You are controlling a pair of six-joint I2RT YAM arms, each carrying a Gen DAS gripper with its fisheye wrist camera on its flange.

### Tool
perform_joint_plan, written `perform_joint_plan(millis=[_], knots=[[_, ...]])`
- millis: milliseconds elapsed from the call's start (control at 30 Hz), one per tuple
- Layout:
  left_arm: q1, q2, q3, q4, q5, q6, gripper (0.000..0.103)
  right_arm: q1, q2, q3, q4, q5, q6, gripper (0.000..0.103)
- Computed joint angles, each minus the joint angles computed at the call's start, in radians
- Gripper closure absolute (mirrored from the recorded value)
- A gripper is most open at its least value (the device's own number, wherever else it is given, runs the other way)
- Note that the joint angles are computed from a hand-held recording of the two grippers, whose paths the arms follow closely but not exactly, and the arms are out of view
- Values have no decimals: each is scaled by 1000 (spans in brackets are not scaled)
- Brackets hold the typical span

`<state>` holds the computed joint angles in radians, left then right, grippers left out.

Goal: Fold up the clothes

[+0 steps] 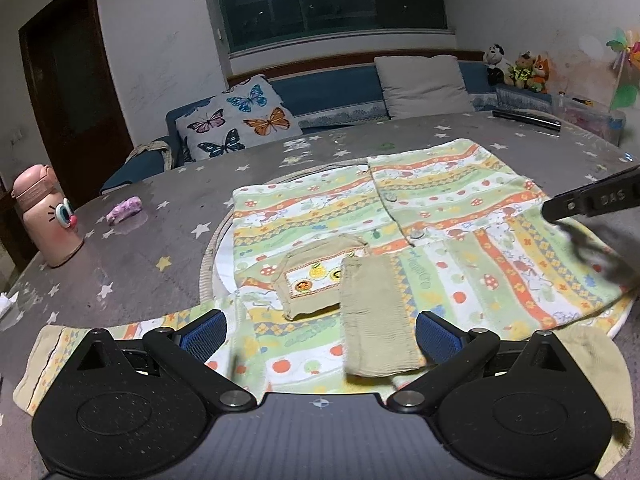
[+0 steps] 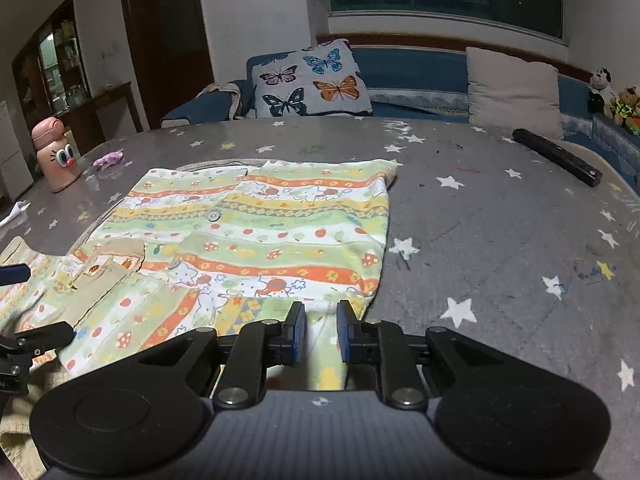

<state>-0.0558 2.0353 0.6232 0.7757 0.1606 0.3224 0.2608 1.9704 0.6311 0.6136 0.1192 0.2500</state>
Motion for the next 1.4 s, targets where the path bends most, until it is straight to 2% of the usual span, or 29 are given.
perform_joint_plan(millis=[267,333,533,733,967,1033,1200,1400], knots=[[12,3,-8,-2,-3,-8,1,37,17,3,9,37,-44,85],[31,-12,-23,4,7,-9,1,51,2,-7,10,46,-37,80],[128,-46,-44,-16,24,-32,4,127,-32,-44,24,39,-40,70],[242,-44,-36,-25,-4,-39,9,218,-5,-4,21,22,-44,70],[381,-39,2,-45,-29,-80,10,288,40,51,7,45,-69,67],[412,-21,27,-46,-52,-103,10,302,47,56,7,55,-76,64],[455,43,107,-52,-114,-142,10,308,33,47,0,59,-77,62],[480,85,199,-111,-120,-148,18,318,17,30,2,63,-72,62]])
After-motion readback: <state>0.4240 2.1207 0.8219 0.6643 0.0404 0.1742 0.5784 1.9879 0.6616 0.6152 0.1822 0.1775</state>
